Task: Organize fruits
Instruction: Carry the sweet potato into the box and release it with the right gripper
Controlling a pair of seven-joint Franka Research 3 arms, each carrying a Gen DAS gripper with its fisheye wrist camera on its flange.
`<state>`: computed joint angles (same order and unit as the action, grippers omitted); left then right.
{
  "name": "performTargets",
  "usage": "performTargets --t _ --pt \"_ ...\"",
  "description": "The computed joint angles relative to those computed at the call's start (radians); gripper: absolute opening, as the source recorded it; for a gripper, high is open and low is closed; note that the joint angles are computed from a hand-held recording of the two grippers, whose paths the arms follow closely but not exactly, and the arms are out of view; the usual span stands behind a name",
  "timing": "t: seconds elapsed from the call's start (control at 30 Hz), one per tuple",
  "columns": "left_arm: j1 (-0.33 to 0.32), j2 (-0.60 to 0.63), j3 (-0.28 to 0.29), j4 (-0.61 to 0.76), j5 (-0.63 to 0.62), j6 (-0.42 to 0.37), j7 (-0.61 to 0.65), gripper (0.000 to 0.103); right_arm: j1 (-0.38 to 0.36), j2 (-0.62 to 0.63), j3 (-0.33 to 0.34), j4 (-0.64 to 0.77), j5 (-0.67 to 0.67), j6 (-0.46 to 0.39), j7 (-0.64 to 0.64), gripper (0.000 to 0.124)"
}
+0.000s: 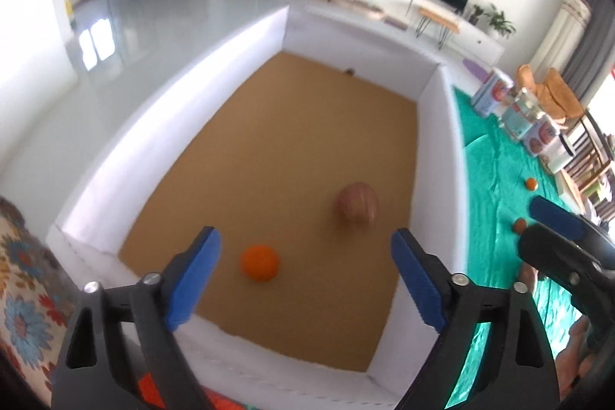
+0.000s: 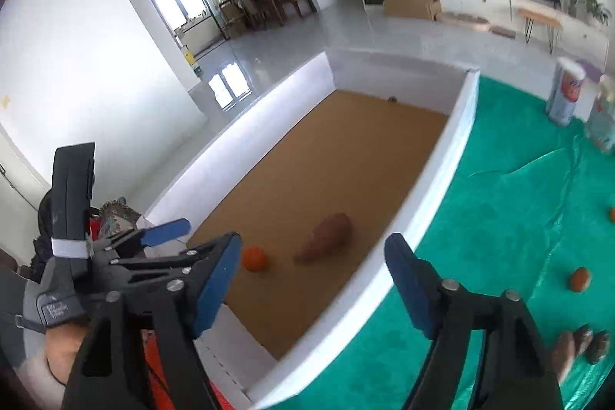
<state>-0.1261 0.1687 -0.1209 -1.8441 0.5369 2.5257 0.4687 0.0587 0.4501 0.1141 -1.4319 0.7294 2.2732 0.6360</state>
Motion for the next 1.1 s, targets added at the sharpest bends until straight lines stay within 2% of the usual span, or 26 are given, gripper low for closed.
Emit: performTargets --t 0.1,0.17,0.27,0.33,0.43,0.5,0.57,0.63,0.67,0.77,0.87,1.0,1.1 --pt "-0.037 0.03 -0.002 0.028 0.098 0.073 -0.05 0.095 -0.063 -0.072 -0.026 -0.137 0.052 0.088 -0.117 0.088" --pt "-0.074 0.065 0.006 0.069 0.177 0.068 -0.079 0.095 -0.101 -0.1 -0.06 -0.229 0.074 0.167 -0.169 0.088" --pt "-0.147 0.14 0.03 0.159 0.344 0.01 -0.126 0.095 -0.171 -0.101 -0.103 -0.33 0.132 0.297 -0.214 0.088" --pt "-0.184 0.197 0.033 0.225 0.387 -0.052 -0.105 0.095 -0.224 -0.097 -0.118 -0.384 0.195 0.385 -0.241 0.088" --pt "-0.239 0.25 0.047 0.293 0.448 -0.135 -0.059 0.095 -0.289 -0.075 -0.151 -0.419 0.24 0.477 -0.189 0.088" --pt "-0.264 0.262 0.054 0.309 0.481 -0.186 -0.033 0.096 -0.31 -0.052 -0.176 -0.412 0.203 0.519 -0.109 0.088" --pt "-0.269 0.25 0.052 0.293 0.485 -0.198 -0.019 0.096 -0.357 -0.033 -0.162 -0.402 0.224 0.55 -0.088 0.088" --pt "-0.264 0.239 0.05 0.277 0.481 -0.197 -0.032 0.096 -0.414 -0.016 -0.141 -0.376 0.264 0.518 -0.066 0.088" --pt "-0.258 0.229 0.047 0.265 0.471 -0.195 -0.037 0.096 -0.444 -0.015 -0.122 -0.369 0.311 0.503 -0.097 0.088" --pt "-0.246 0.208 0.041 0.237 0.45 -0.196 -0.057 0.096 -0.411 -0.011 -0.148 -0.37 0.235 0.53 -0.009 0.088" --pt "-0.235 0.177 0.036 0.19 0.458 -0.175 -0.094 0.096 -0.394 -0.01 -0.144 -0.391 0.18 0.585 -0.007 0.093" --pt "-0.234 0.173 0.027 0.182 0.483 -0.182 -0.109 0.096 -0.31 -0.018 -0.202 -0.445 -0.02 0.659 0.104 0.096" --pt "-0.233 0.174 0.023 0.184 0.491 -0.181 -0.105 0.096 -0.335 -0.019 -0.167 -0.454 -0.063 0.67 0.11 0.098"
